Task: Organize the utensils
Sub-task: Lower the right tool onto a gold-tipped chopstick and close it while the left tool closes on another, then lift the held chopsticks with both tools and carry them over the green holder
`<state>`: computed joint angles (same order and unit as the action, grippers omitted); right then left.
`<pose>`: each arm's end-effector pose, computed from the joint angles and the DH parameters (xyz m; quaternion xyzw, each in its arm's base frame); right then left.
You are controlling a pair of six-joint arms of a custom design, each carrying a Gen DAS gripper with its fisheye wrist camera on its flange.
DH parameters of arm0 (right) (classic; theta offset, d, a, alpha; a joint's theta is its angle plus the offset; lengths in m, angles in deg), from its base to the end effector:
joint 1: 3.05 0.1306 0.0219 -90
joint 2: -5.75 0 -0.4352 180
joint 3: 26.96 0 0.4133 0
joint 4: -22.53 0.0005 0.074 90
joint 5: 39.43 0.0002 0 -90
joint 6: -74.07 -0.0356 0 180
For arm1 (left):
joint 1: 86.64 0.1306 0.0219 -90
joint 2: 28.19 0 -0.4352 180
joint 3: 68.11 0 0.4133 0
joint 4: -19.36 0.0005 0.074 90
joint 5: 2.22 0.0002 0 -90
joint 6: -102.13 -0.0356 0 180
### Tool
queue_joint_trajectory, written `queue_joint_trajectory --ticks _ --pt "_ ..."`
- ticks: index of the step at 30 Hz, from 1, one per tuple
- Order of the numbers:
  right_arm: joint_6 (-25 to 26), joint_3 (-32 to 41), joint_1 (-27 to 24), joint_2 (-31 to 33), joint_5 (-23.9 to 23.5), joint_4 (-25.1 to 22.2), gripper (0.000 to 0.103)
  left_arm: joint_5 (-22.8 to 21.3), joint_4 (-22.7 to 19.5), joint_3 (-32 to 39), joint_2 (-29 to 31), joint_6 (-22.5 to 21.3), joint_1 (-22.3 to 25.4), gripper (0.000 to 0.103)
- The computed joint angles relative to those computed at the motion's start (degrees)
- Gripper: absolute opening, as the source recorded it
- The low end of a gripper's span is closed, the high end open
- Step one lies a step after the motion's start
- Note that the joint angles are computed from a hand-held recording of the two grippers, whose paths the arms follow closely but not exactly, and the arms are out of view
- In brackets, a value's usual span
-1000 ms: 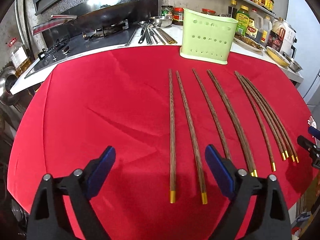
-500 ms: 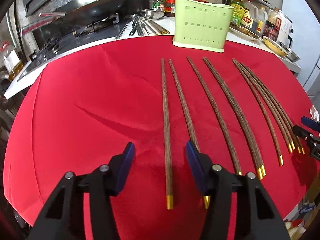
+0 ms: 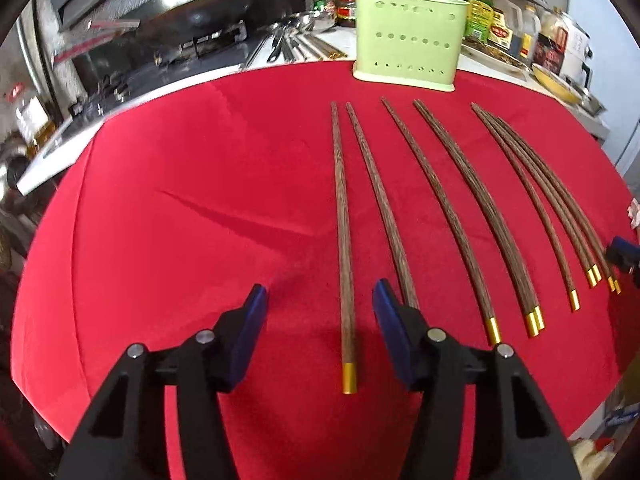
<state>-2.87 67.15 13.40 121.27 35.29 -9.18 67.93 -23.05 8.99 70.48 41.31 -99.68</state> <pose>0.6295 0.1951 0.2857 -0.2801 0.8985 0.1353 0.3096 0.5081 -0.1058 0.3122 -0.1731 0.9448 0.0768 0.2674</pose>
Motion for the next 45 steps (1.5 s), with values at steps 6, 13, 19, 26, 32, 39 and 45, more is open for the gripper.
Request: queue_joint_trajectory --ticks 6,13,19,26,32,39,45 --pt "1.7 -2.2 0.4 -1.0 0.8 1.4 0.013 -1.8 -0.2 -0.6 -0.3 0.4 -0.9 0.057" --pt "2.2 -6.0 0.0 -3.2 0.7 4.0 0.01 -4.0 -1.8 -1.2 -1.2 0.4 -2.4 0.057" --pt "-0.5 -8.2 -0.2 -3.9 0.2 8.1 0.011 -1.9 1.6 -3.9 -3.1 0.3 -2.5 0.044" --pt "-3.0 -9.0 -0.3 -3.9 -0.6 10.7 0.007 -3.3 4.3 -3.9 -2.5 -5.3 -4.4 0.009" --pt "-4.4 -9.9 -0.5 -5.9 -0.8 13.0 0.007 -1.4 8.3 -6.5 -6.5 -4.8 -3.8 0.007" --pt "-6.8 -9.3 -1.2 -9.7 -2.4 17.1 0.007 -6.3 13.2 -5.9 -12.1 -8.6 -4.7 0.007" --pt "-8.8 -6.1 -1.1 -11.1 -2.9 19.8 0.007 -8.8 18.7 -3.4 -14.5 -14.5 -4.5 0.007"
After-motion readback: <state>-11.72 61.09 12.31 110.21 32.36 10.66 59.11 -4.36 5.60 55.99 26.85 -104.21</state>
